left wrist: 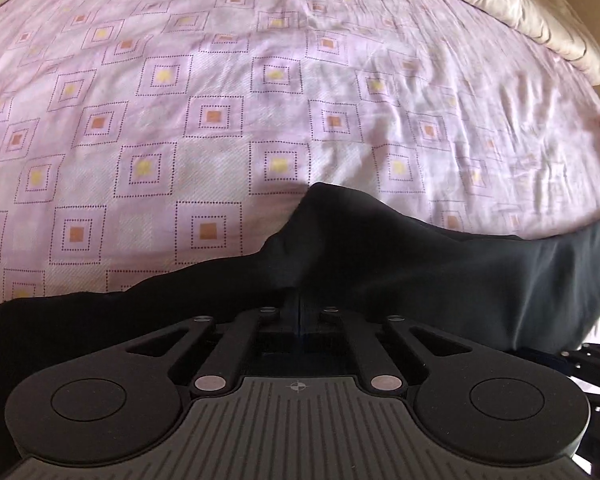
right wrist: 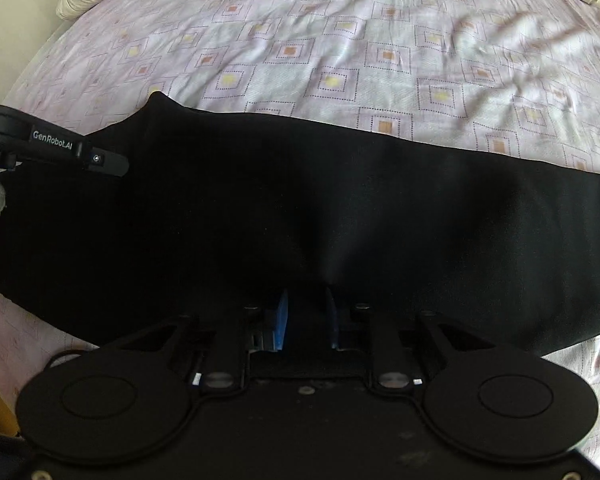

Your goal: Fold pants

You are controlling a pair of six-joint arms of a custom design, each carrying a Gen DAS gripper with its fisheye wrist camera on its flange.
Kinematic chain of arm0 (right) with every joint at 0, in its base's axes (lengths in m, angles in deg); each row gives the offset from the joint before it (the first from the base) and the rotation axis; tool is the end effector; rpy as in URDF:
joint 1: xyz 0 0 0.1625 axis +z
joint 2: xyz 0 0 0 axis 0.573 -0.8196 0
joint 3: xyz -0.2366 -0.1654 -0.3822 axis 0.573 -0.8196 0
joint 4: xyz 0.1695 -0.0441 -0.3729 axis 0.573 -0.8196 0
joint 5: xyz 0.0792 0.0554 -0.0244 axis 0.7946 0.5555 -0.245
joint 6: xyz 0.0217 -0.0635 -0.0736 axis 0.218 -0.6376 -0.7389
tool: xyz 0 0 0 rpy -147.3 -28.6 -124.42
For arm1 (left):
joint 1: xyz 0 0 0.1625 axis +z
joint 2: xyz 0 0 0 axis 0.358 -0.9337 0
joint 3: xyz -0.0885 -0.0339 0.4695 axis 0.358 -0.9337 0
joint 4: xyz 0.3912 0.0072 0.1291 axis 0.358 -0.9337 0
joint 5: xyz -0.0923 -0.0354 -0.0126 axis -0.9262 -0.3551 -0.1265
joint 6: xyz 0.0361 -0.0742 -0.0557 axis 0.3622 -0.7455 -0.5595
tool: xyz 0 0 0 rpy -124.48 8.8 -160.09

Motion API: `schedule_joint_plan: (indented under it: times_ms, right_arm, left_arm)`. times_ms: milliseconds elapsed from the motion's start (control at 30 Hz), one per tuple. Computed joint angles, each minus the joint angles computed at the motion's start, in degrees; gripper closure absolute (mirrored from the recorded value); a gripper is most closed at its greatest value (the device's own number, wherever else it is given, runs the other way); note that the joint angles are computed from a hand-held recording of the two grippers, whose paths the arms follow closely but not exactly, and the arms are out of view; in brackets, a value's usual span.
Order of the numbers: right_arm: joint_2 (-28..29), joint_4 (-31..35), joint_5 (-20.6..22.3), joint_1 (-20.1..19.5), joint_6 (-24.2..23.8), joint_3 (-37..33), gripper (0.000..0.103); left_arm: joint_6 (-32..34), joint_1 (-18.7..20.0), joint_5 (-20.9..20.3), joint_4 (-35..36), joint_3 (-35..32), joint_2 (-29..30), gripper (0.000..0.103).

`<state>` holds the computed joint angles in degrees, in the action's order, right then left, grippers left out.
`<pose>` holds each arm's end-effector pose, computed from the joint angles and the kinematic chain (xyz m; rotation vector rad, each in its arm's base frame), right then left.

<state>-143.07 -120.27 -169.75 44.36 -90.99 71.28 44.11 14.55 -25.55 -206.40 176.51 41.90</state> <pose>-0.0007 -0.4528 0.3837 0.1538 -2.4868 0.3475 -0.4288 -0.5313 0.0048 0.3468 2.5192 -0.2362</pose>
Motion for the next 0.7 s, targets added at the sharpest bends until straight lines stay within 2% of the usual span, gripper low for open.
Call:
schedule_joint_plan:
  times_ms: [67,133,200,267,367,467,533,700]
  right_arm:
    - [0.00,1.83,-0.50,0.63,1.72,-0.85,0.079]
    - [0.17,0.74,0.15,1.48,2.59,-1.36,0.078]
    - [-0.11,-1.23,1.95,2.12,1.99,-1.51,0.078]
    - [0.46,-1.33,2.27,2.61,2.19,-2.27,0.078]
    - [1.23,-2.47,1.30,2.65,2.55,-2.42,0.078]
    - [0.88,-2.75,-0.23,2.99,3.76,-2.10,0.077]
    - [0.14,-2.94,-0.54,2.92,3.90,-1.59,0.077]
    - [-2.85,-0.55,-1.59,2.31,5.17,0.08,0.076]
  left_arm:
    - [-0.62,-0.73,1.26,1.61,-1.19,0.51,0.100]
    - [1.76,-1.73,1.85,-1.80,-0.96,0.34,0.100]
    - [5.15,-1.78,0.40,-6.36,-0.76,0.58,0.100]
    - [7.98,-1.35,-0.98,-7.46,-2.35,1.95,0.100]
    - [10.22,-0.57,0.16,-5.31,-5.74,4.81,0.100]
    - [6.76,1.31,-0.15,0.10,-9.46,6.89,0.100]
    - [5.67,1.99,-0.69,-0.80,-9.67,7.10,0.100]
    - [8.50,0.75,0.86,-0.03,-9.40,6.93,0.100]
